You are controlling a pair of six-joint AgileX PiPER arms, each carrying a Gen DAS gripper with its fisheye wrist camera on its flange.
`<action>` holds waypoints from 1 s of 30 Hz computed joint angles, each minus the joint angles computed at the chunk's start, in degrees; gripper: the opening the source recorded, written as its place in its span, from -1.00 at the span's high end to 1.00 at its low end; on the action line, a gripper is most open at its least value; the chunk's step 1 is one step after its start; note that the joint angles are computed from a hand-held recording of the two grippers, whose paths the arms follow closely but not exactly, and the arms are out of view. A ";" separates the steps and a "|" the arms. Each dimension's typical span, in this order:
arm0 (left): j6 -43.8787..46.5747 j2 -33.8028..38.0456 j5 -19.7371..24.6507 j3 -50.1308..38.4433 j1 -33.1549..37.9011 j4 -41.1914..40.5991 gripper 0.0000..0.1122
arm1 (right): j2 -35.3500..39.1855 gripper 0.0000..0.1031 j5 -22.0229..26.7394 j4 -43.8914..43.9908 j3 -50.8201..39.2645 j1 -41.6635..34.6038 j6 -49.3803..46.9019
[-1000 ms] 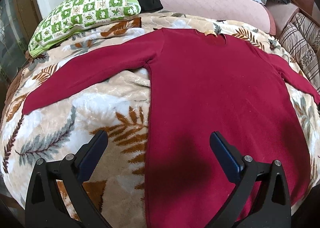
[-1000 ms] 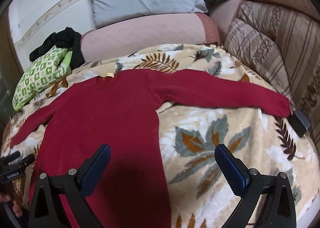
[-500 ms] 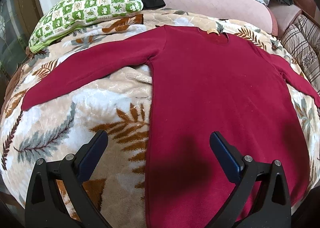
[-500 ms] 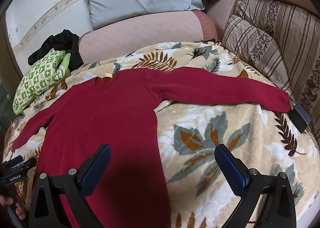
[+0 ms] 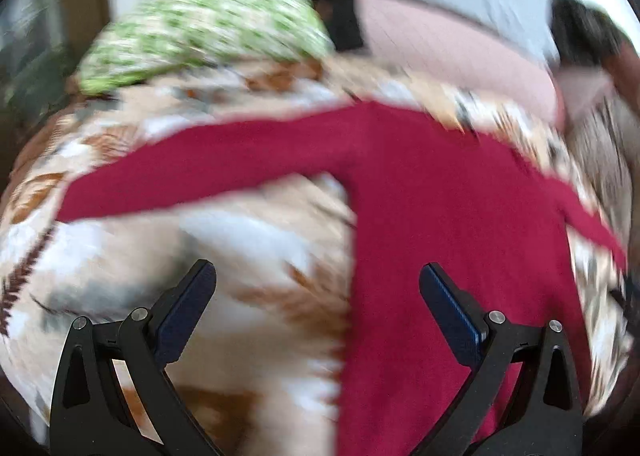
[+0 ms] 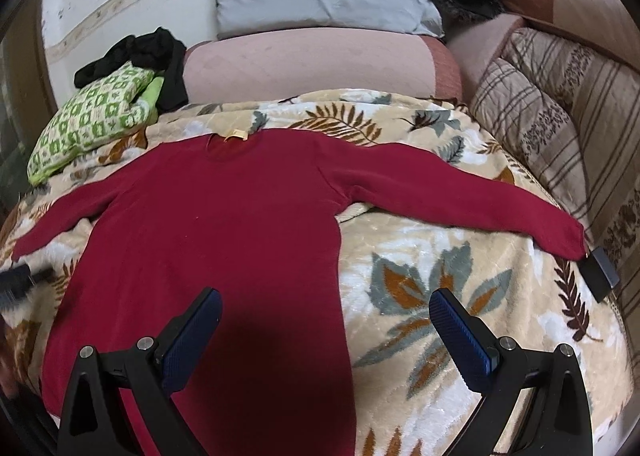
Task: Fold small clothes
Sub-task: 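Grasp the sweater's sleeve cuff with the left gripper and lift it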
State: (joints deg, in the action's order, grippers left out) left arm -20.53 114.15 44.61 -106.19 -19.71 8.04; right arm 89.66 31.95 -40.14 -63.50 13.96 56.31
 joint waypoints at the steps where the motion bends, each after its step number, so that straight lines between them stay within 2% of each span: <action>1: 1.01 -0.32 -0.70 -0.28 2.74 -1.53 -0.83 | 0.06 -0.99 -0.08 0.07 -0.04 0.09 -0.26; 3: 7.44 1.10 0.85 -3.49 9.98 -10.69 -0.83 | -0.01 -0.99 -0.46 0.23 0.10 -0.01 -0.63; 4: 10.92 3.20 3.66 -6.86 14.32 -16.42 -0.83 | -0.02 -0.99 -0.60 0.40 0.15 -0.09 -0.74; 8: 15.16 12.95 15.14 -20.44 28.18 -28.51 -0.83 | 0.24 -0.99 -0.73 1.78 -0.05 -0.60 -1.66; 13: 15.19 19.90 16.97 -24.19 40.58 -42.73 -0.83 | 1.67 -0.99 0.00 2.11 -1.24 0.00 -2.74; 15: 15.43 22.75 17.96 -25.51 43.03 -47.92 -0.82 | 2.52 -0.99 0.56 2.31 -2.03 0.36 -3.50; 17: 18.97 22.40 14.83 -22.11 44.28 -54.12 -0.82 | 3.17 -0.99 1.03 2.46 -2.56 0.66 -4.25; 18: 20.44 22.82 14.63 -22.25 44.55 -56.23 -0.82 | 3.37 -0.99 1.17 2.44 -2.65 0.79 -4.44; 20: 21.30 24.49 15.86 -24.55 44.18 -58.40 -0.82 | 4.01 -0.99 1.53 2.60 -3.14 0.92 -5.03; 23: 22.91 28.12 20.37 -30.52 43.55 -61.98 -0.82 | 4.79 -0.99 2.01 3.02 -3.65 0.96 -5.73; 25: 23.24 29.71 21.14 -32.99 43.25 -62.46 -0.81 | 5.08 -0.99 2.18 3.22 -3.80 0.96 -6.10; 27: 23.55 29.42 19.22 -31.10 43.68 -64.40 -0.74 | 5.29 -0.99 2.20 3.51 -3.95 1.04 -6.58; 30: 25.47 28.07 15.20 -25.81 45.06 -71.71 -0.66 | 5.54 -0.99 2.32 3.63 -4.11 1.28 -7.12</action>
State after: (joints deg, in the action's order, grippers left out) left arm 4.95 142.22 59.81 -132.00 25.35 -63.67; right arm 95.20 34.27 -36.51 -67.61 15.25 49.19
